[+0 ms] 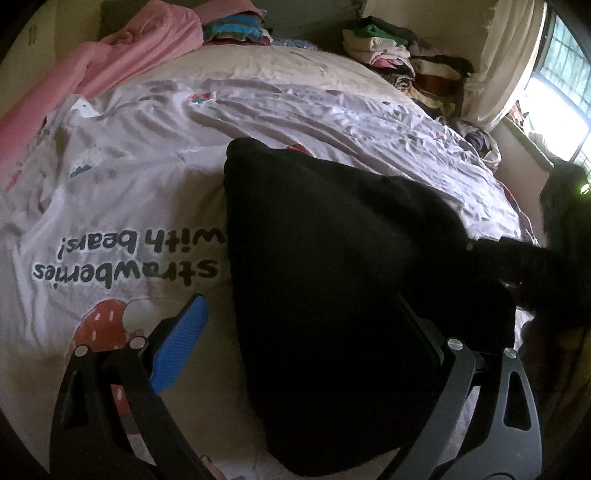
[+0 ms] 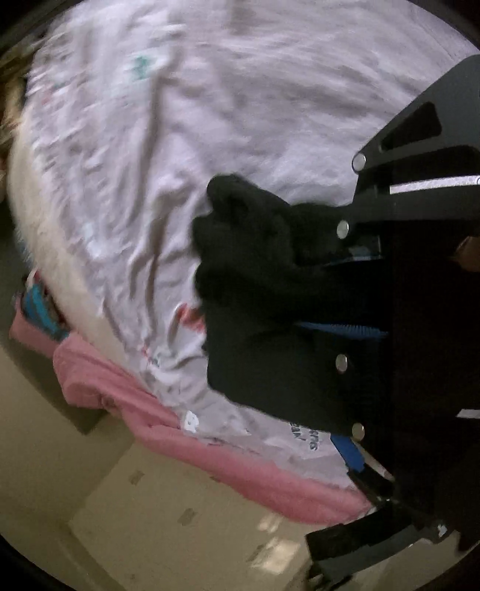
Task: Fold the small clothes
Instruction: 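Lower the folded shirt onto the duvet and open both tools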
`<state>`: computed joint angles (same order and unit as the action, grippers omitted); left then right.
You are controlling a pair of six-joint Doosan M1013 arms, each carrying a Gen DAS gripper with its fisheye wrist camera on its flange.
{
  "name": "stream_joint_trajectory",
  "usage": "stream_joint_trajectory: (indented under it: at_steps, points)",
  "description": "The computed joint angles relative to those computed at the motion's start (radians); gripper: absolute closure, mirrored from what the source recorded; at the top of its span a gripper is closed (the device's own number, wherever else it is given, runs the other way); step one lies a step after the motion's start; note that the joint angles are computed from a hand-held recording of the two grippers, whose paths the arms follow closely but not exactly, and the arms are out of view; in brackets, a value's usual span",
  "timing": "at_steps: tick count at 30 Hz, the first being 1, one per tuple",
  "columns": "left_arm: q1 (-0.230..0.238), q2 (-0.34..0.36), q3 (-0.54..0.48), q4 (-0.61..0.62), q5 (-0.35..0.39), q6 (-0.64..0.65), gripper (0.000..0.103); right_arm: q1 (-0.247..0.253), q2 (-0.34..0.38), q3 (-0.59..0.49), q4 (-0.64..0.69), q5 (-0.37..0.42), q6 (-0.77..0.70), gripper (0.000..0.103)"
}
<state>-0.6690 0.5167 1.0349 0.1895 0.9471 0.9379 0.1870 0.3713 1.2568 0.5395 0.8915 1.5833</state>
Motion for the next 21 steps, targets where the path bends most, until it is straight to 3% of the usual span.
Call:
stream_joint_trajectory:
  at_steps: [5, 7, 11, 13, 17, 19, 21]
  points:
    - [0.001, -0.036, 0.045, 0.026, -0.044, -0.047, 0.014, 0.034, -0.046, 0.001, 0.109, -0.119, -0.274, 0.083]
    - [0.0, -0.047, 0.06, 0.033, -0.058, -0.06, 0.014, 0.05, -0.051, -0.003, 0.056, -0.14, -0.31, 0.083]
    - [0.0, -0.037, 0.055, -0.01, -0.029, -0.028, 0.014, 0.044, -0.006, -0.036, -0.137, -0.058, -0.109, 0.083]
    - [0.001, -0.034, 0.062, -0.037, -0.032, -0.007, 0.013, 0.021, 0.008, -0.02, -0.122, -0.026, -0.056, 0.083]
    - [-0.002, -0.033, 0.068, -0.055, -0.039, 0.007, 0.013, -0.003, -0.013, 0.053, -0.041, -0.065, -0.061, 0.08]
    - [-0.006, -0.034, 0.068, -0.039, -0.035, 0.004, 0.013, 0.001, -0.021, 0.066, -0.062, -0.086, -0.033, 0.072]
    - [-0.008, -0.035, 0.07, -0.032, -0.035, 0.003, 0.013, 0.009, -0.034, 0.079, -0.084, -0.098, -0.008, 0.071]
